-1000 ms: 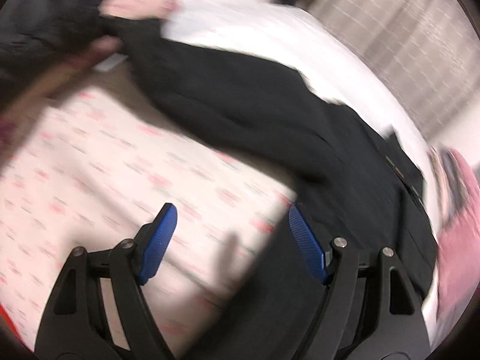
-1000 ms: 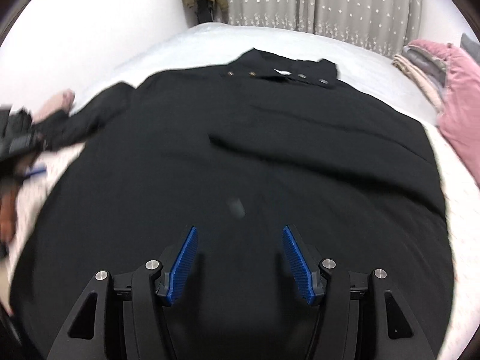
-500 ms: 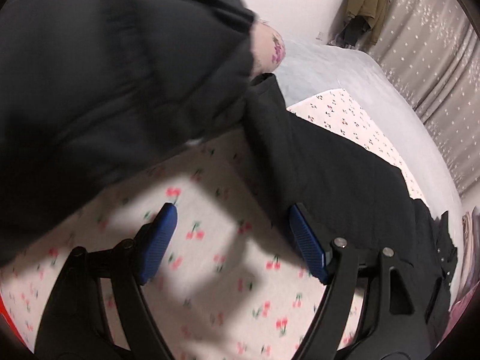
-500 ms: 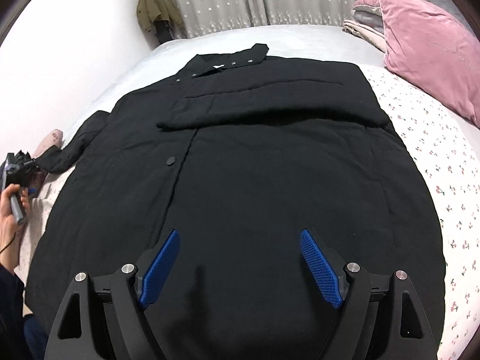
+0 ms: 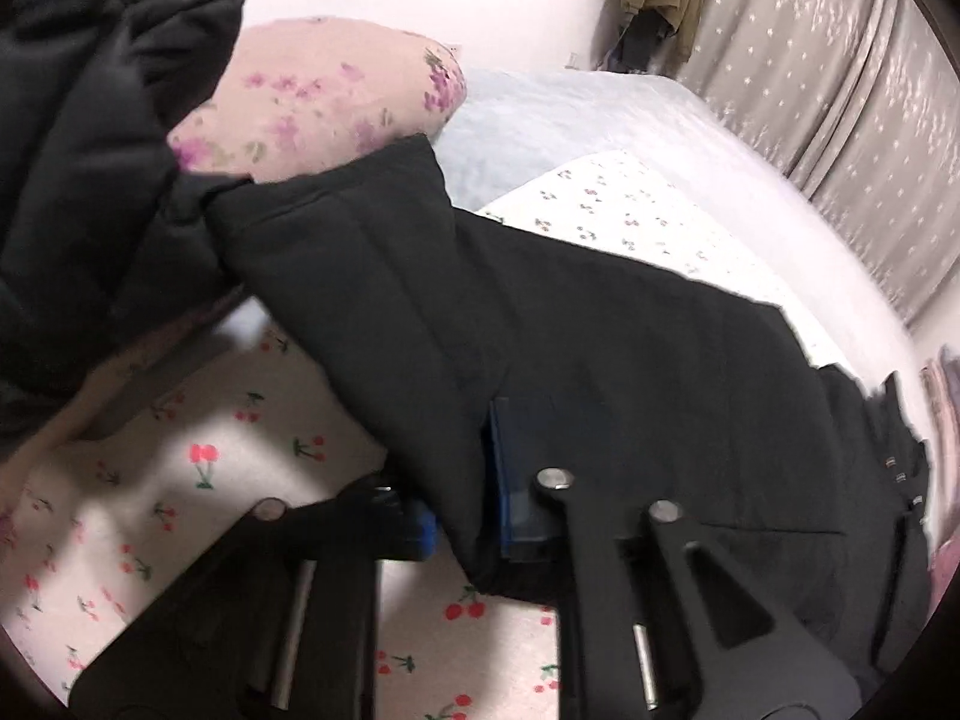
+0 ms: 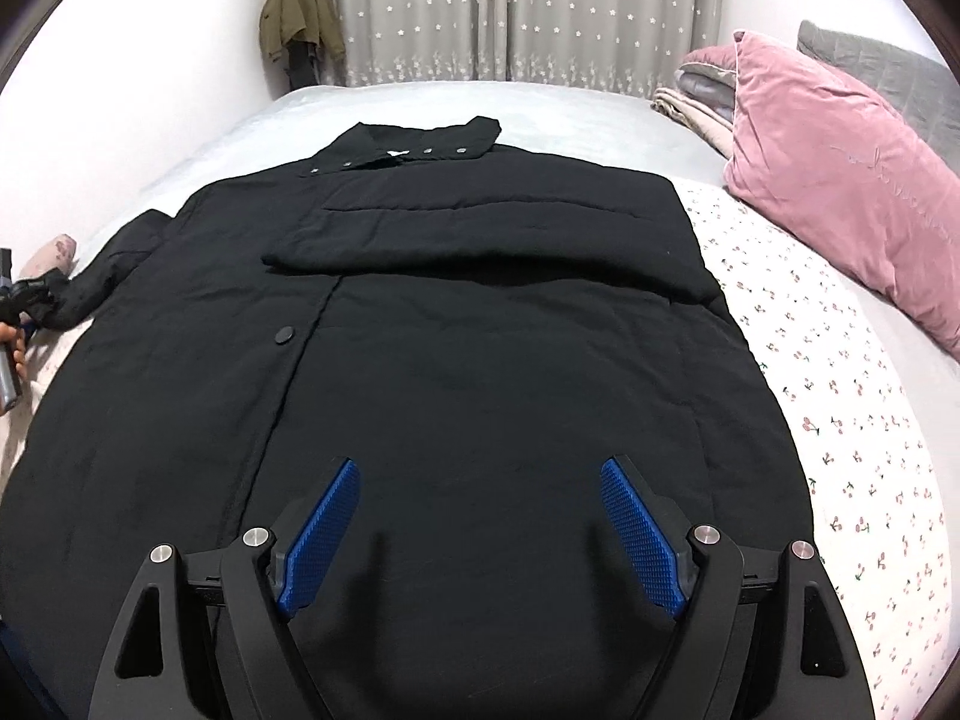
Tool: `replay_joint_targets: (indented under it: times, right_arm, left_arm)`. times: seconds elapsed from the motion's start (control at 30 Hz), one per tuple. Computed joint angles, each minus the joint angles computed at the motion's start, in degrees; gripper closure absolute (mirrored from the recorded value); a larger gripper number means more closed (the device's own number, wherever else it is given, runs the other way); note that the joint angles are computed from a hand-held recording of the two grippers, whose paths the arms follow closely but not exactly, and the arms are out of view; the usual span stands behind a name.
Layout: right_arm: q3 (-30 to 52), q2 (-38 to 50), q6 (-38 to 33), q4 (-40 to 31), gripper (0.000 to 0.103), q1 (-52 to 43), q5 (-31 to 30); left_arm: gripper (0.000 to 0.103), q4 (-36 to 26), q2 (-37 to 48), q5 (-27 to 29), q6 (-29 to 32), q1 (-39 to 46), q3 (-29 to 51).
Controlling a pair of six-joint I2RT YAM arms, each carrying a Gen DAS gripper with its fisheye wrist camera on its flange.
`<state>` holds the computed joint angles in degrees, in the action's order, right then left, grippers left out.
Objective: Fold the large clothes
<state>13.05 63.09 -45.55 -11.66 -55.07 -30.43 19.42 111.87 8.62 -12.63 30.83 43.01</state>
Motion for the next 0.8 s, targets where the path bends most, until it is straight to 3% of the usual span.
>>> replay_joint_targets:
  times: [0.17, 0.4, 0.6, 0.7, 0.8]
  right_arm:
    - [-2.23, -4.00, 0.81, 1.29, 0.019, 1.70, 1.89]
    - [-2.90, -5.94, 4.10, 2.92, 0.019, 3.06, 5.58]
    - [-0.09, 0.25, 5.61, 3.76, 0.019, 1.34, 6.89]
    - [0.80, 1.24, 5.17, 3.00, 0.019, 0.69, 6.70]
    - [3.10, 4.38, 4.01, 0.87, 0.019, -0.98, 4.81]
  left_arm:
    - [0.093, 2.81, -5.42, 2.42, -1.30, 0.55, -3.42]
    - [0.094, 5.83, -25.02, 1.21, -3.76, -4.68, -12.75]
    - [0.094, 1.54, -44.60, -0.97, -5.60, -12.80, -17.88]
    - [0.094, -1.04, -50.04, -3.80, -6.59, -19.64, -17.53]
    - [0.094, -2.33, -49.44, -5.09, -9.30, -26.66, -14.88]
